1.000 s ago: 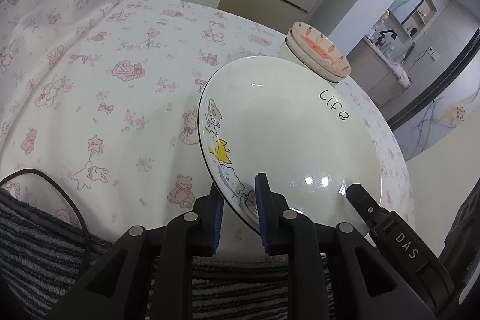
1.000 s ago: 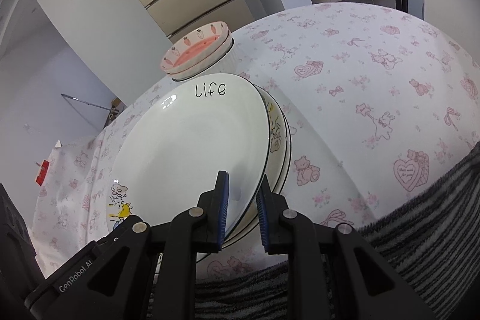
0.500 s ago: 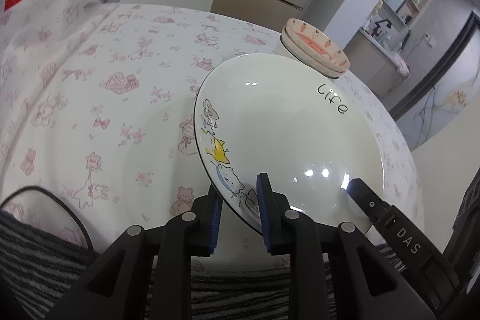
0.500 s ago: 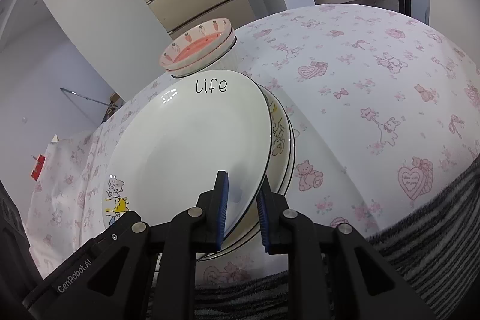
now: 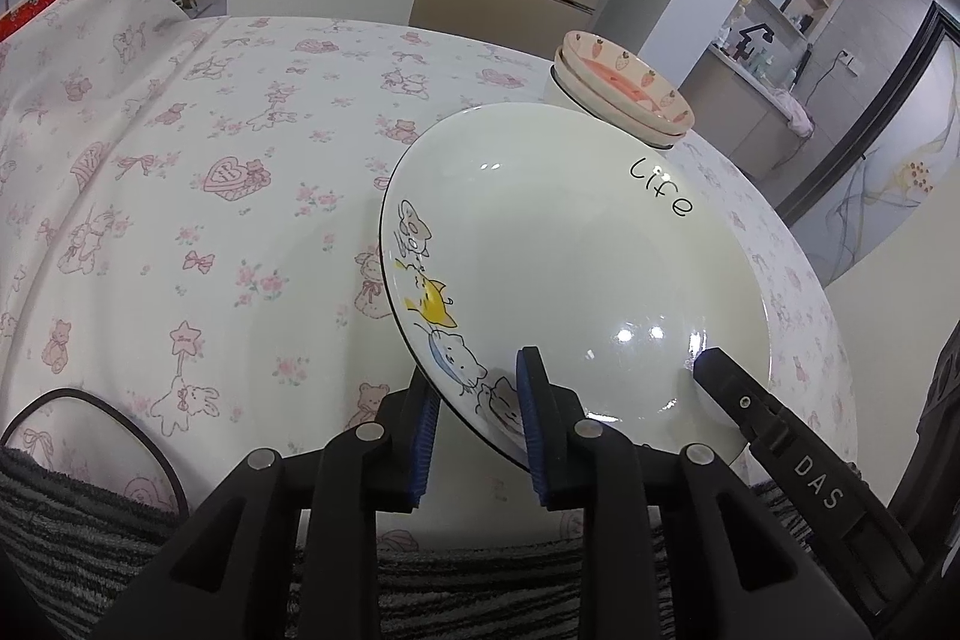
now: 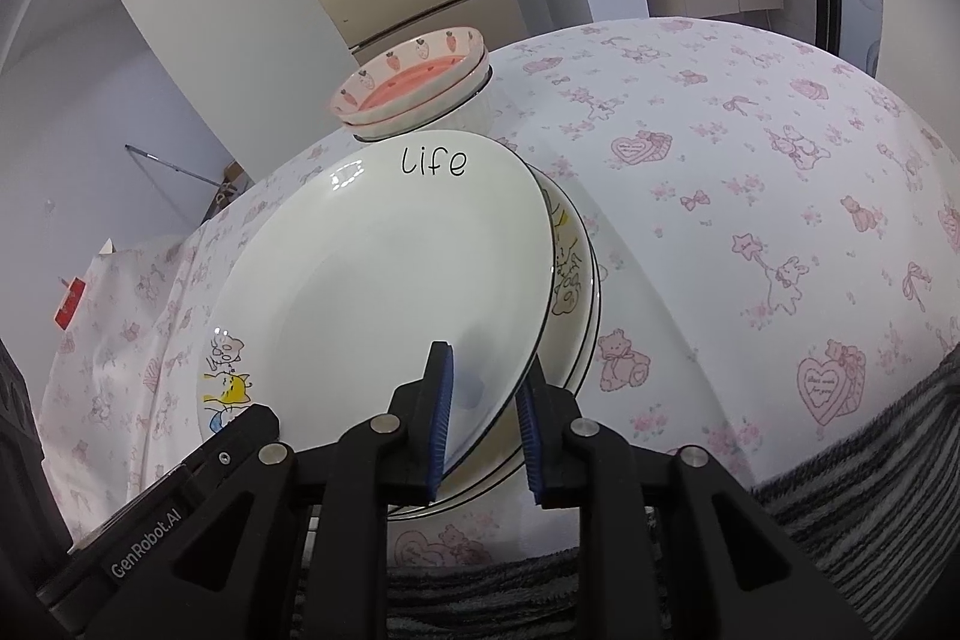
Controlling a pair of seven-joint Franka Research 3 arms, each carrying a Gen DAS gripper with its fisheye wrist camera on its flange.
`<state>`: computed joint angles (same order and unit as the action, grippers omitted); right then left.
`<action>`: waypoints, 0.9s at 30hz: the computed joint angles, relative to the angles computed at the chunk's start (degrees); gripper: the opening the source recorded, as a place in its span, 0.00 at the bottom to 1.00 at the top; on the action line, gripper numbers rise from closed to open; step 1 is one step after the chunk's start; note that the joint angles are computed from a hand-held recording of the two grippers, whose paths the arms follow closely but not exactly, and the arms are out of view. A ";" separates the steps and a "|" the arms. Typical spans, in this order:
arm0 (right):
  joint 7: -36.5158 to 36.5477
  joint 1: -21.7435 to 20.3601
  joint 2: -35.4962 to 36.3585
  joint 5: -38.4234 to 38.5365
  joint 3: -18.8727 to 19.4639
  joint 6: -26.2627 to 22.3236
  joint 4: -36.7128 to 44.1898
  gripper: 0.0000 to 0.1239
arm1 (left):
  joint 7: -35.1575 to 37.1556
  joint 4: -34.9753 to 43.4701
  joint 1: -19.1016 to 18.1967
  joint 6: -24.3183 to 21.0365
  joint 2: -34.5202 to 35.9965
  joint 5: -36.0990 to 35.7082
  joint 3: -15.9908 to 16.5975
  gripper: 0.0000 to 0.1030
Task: Organize plates and bowls
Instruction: 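Lower the 'Life' plate onto the cartoon plate stack with the right tool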
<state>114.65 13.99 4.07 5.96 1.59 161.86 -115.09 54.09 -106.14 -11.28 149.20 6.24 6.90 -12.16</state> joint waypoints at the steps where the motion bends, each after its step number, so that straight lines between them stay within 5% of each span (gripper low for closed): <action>1: 0.09 0.05 -0.04 -0.40 -0.04 0.08 -0.07 0.17 | 0.12 -0.03 0.02 0.06 -0.01 -0.13 -0.02 0.26; 13: 2.41 0.28 0.27 -4.49 -0.55 1.63 -0.33 0.17 | 0.06 -0.55 -0.34 1.17 -0.06 1.73 0.03 0.30; 20: 9.04 1.32 0.62 -14.42 -1.93 3.22 -0.61 0.17 | -1.36 -0.05 -0.81 0.40 0.26 4.73 0.20 0.30; 27: 6.76 0.80 0.78 -12.12 -1.52 4.00 -0.72 0.17 | -0.69 -0.39 -0.59 0.95 0.15 3.45 0.03 0.31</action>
